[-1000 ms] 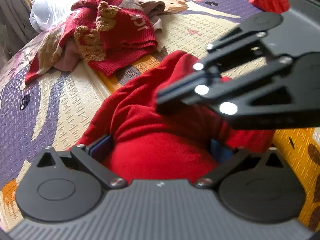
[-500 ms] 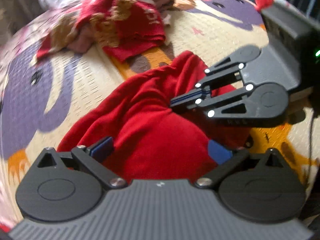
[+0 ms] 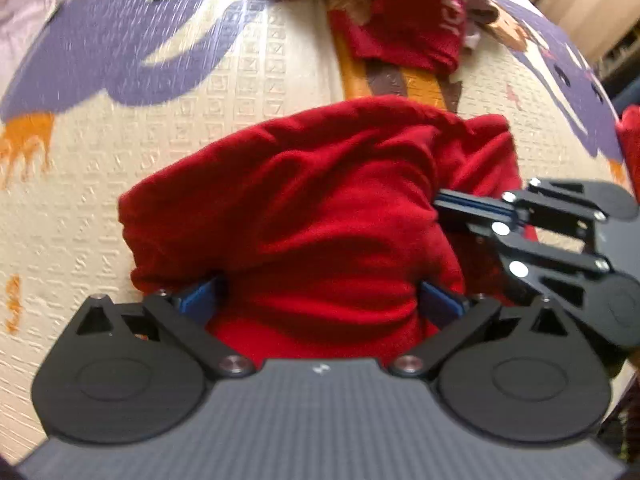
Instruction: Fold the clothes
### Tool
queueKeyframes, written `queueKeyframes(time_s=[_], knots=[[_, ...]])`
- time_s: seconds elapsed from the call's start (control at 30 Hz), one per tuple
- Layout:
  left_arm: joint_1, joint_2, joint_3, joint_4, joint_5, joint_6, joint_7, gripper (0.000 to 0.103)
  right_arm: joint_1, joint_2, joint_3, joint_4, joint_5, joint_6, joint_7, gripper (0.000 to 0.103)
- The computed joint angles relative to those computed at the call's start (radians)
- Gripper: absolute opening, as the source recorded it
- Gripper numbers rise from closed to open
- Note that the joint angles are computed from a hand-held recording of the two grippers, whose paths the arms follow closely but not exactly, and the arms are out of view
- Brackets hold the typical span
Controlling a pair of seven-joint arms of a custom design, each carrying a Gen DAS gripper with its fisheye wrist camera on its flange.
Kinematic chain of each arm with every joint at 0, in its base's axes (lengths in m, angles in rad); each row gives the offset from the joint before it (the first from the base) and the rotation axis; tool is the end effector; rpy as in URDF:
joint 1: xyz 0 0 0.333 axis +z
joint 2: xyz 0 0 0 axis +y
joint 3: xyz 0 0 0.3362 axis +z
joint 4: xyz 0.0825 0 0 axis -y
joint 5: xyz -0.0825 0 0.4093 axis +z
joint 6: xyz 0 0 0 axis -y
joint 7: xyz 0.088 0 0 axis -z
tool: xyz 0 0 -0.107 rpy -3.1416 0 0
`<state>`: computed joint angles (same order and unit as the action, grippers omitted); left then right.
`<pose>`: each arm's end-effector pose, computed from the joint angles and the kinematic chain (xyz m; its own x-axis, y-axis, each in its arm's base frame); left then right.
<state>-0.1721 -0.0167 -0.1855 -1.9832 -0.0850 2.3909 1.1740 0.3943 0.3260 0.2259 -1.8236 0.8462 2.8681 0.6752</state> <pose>0.5716 -0.2150 0.5275 0.0444 -0.9727 0.2276 -0.9291 -0.1239 -0.3484 0.6017 0.3594 0.4340 0.7125 -0.6836 -0.1585 -0.5447 -0.3965 -0.7390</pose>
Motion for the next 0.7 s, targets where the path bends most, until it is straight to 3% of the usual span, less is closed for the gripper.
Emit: queueKeyframes(time_s=[0.17,0.33,0.53,0.7], knots=[[0.001,0.002,0.001,0.000,-0.002,-0.002,0.009,0.103,-0.026,-0.038,0.021,0.001,0.090,-0.028,-0.010,0.020],[0.007,0.012,0.002,-0.003,-0.030,0.007,0.029,0.103,0.031,-0.015,-0.039,0.008,-0.053,-0.037,0.114,0.016],[0.008,0.036,-0.005,0.021,0.008,-0.004,0.008,0.103,-0.020,0.034,-0.001,0.047,0.048,-0.070,0.102,0.013],[0.009,0.031,-0.009,0.015,0.020,0.000,-0.011,0.103,-0.024,0.011,0.019,0.017,0.095,-0.021,0.059,0.013]])
